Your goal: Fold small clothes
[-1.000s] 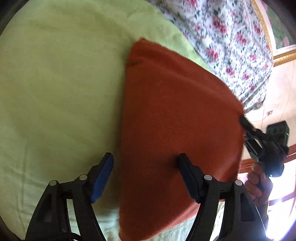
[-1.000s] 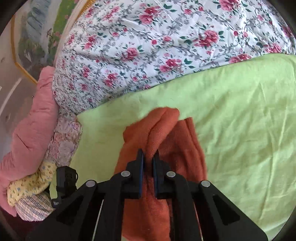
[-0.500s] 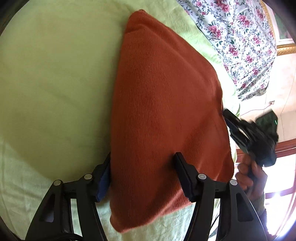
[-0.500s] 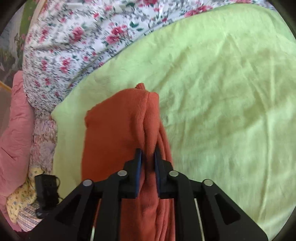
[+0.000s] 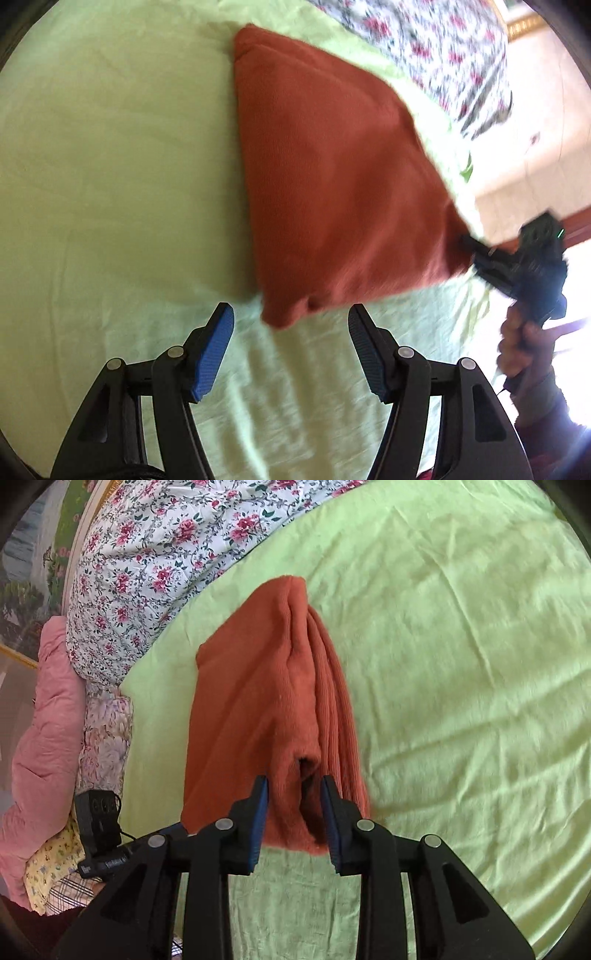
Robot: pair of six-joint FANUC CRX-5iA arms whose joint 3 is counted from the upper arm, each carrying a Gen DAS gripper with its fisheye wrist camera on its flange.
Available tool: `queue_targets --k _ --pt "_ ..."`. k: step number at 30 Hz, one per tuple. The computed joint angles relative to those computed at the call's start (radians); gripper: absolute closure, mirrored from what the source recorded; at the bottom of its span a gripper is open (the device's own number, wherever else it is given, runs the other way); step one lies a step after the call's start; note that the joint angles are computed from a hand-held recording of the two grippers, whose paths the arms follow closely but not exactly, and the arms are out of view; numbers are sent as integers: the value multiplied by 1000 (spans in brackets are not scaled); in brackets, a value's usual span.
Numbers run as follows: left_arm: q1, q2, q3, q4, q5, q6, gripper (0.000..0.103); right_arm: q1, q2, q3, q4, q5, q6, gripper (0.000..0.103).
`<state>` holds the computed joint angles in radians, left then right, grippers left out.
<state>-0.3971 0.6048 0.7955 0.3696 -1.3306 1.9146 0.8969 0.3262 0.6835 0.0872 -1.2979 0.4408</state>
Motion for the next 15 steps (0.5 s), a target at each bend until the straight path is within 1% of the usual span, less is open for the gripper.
queue_targets --k 1,2,4,5,6,7,9,11,13,14,15 --pt "-5 3 8 -17 -8 -5 38 0 0 -1 -3 1 4 73" --pt "-17 13 36 -57 -22 -5 38 2 5 4 -2 -2 10 73" --pt "-32 32 84 -111 -42 -2 42 6 25 29 11 -18 27 73" --pt "-39 36 97 -134 -41 -8 46 8 28 32 17 -22 32 73" --pt "-48 50 131 -167 -57 -6 54 9 30 32 19 -19 35 73" --pt "-59 71 173 -198 -81 -10 59 8 33 34 16 -16 36 73" --pt "-75 97 231 -248 -124 -35 65 7 38 40 11 -18 39 73" --pt "-93 120 283 -292 -158 -43 67 8 44 49 12 -21 49 74" --pt "-99 110 276 -313 -154 -45 73 11 44 49 13 -18 50 75" --pt "-98 95 249 -306 -130 -36 84 12 45 51 14 -20 53 78" --pt "-94 82 223 -294 -110 -26 89 12 46 54 14 -24 56 81"
